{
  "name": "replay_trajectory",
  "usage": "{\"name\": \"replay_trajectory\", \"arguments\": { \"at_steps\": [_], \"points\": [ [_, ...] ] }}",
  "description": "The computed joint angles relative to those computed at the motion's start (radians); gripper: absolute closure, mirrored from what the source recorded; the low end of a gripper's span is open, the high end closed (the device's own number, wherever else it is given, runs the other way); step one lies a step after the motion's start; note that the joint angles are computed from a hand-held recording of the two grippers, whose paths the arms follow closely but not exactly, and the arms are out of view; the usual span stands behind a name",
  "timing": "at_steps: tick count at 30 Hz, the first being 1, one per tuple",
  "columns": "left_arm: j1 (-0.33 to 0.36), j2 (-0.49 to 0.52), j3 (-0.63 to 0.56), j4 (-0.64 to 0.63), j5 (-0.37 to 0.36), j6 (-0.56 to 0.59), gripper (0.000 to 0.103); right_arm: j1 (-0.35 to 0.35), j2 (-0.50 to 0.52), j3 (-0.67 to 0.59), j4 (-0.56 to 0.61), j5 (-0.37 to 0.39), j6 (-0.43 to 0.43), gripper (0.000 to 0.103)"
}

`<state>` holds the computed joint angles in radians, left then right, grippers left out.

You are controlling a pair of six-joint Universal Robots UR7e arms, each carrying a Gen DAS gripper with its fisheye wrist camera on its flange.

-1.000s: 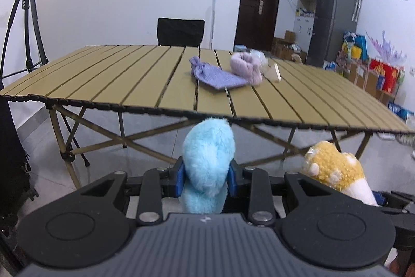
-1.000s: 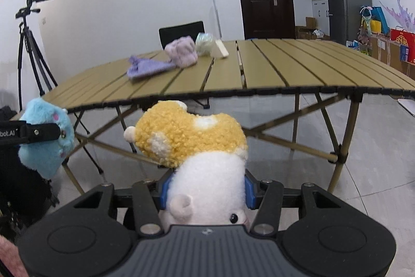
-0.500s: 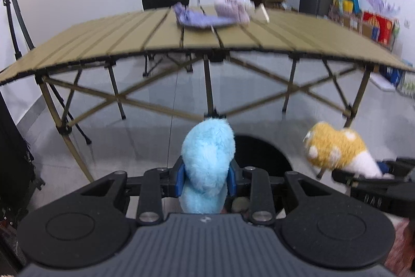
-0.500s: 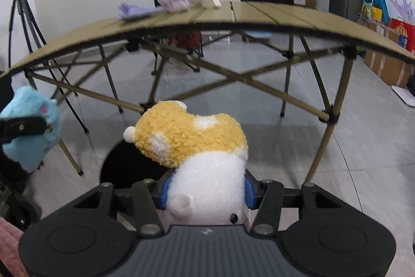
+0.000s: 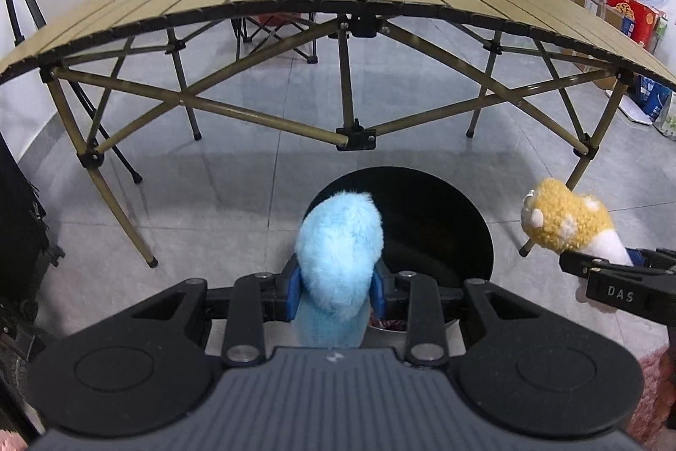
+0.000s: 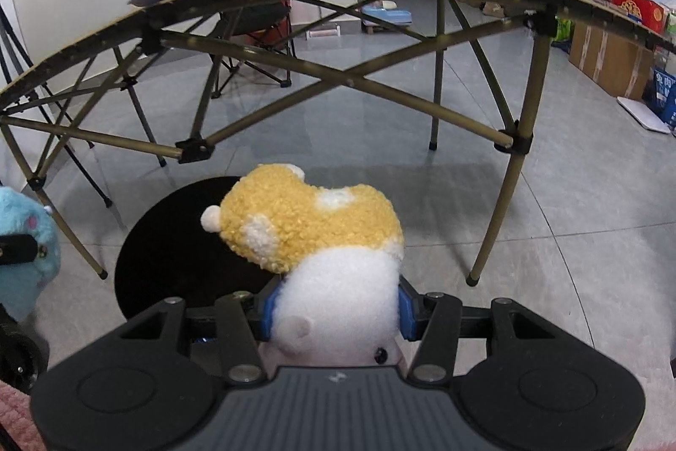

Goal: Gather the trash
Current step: 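Carry the blue plush and plush sheep off the table toward the black bin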

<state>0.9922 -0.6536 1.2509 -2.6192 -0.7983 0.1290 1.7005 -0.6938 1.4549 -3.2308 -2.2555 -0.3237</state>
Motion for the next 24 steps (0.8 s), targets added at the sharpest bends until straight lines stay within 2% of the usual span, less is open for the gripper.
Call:
{"name": "replay_trajectory", "arguments": {
  "at_steps": [24],
  "points": [
    [-0.001,0.17,-0.284,0.301,0.004,-0.15,0.072,-0.05,-0.006,-0.02,0.035,-0.03,0.08,0.052]
  ]
}}
